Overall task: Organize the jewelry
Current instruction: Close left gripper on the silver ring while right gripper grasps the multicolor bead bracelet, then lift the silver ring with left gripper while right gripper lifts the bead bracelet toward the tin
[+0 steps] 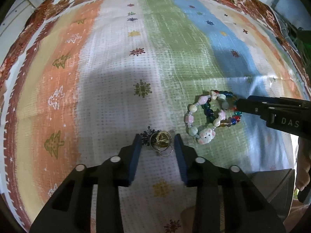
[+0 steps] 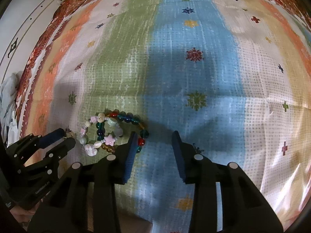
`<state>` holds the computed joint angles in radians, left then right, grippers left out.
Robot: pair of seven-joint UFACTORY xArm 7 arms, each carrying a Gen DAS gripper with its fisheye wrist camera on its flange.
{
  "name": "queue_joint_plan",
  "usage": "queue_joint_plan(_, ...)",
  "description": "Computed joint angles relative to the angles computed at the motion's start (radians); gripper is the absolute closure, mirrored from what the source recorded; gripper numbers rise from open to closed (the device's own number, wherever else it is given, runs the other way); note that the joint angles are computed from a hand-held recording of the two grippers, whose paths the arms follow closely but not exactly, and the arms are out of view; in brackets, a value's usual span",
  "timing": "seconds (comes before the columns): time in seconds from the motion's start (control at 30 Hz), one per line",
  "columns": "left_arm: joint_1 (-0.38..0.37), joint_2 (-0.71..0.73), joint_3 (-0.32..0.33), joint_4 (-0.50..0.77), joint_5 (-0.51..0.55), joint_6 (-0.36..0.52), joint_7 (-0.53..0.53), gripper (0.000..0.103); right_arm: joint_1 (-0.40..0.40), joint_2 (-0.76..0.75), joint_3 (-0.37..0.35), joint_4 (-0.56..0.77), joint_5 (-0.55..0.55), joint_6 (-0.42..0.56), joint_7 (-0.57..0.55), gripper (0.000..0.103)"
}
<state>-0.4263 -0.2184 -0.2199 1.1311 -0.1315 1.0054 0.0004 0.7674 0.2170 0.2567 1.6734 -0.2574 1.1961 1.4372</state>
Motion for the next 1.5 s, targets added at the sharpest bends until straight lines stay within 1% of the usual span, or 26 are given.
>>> queue_joint_plan(0.07,-0.002,-0.002,0.001,-0.001,-0.008,0.003,0.006,0.077,0.006,0.021,0.000,0.029,-0.013,0.024,-0.016,0.068)
queue_joint_plan(0.13,-0.004,-0.002,0.001,-0.003,-0.010,0.003,0.015,0.080,0.014,0.034,-0.004,0.047,-0.020,0.036,-0.026,0.071)
queue_joint_plan(0.2,-0.005,0.000,0.003,-0.002,-0.017,0.002,0.021,0.081,0.010,0.028,-0.006,0.029,-0.008,-0.007,-0.029,0.086)
queue_joint_plan(0.23,-0.004,0.002,0.005,0.000,-0.024,0.003,0.022,0.081,0.008,0.026,-0.006,0.021,0.000,-0.022,-0.031,0.089)
queue_joint_plan(0.33,-0.002,0.003,0.010,0.003,-0.040,0.006,0.028,0.081,0.017,0.038,-0.007,0.040,-0.010,0.002,-0.044,0.092)
queue_joint_plan(0.43,-0.002,-0.003,0.012,0.005,-0.049,0.012,0.039,0.081,0.014,0.022,-0.008,0.021,0.001,-0.016,-0.039,0.092)
queue_joint_plan(0.73,-0.001,-0.032,0.016,0.018,-0.078,0.018,0.061,0.081,0.028,0.013,-0.001,0.044,-0.025,0.025,-0.024,0.092)
queue_joint_plan(0.93,0.002,-0.039,0.015,0.018,-0.080,0.017,0.057,0.081,0.052,0.028,-0.001,0.103,-0.061,0.065,-0.027,0.092)
queue_joint_plan(1.23,0.001,-0.051,0.014,0.017,-0.079,0.015,0.056,0.081,0.079,0.049,-0.010,0.157,-0.082,0.083,-0.031,0.092)
queue_joint_plan(1.5,0.001,-0.076,0.021,0.019,-0.099,0.016,0.065,0.081,0.127,0.071,-0.020,0.259,-0.140,0.140,-0.042,0.092)
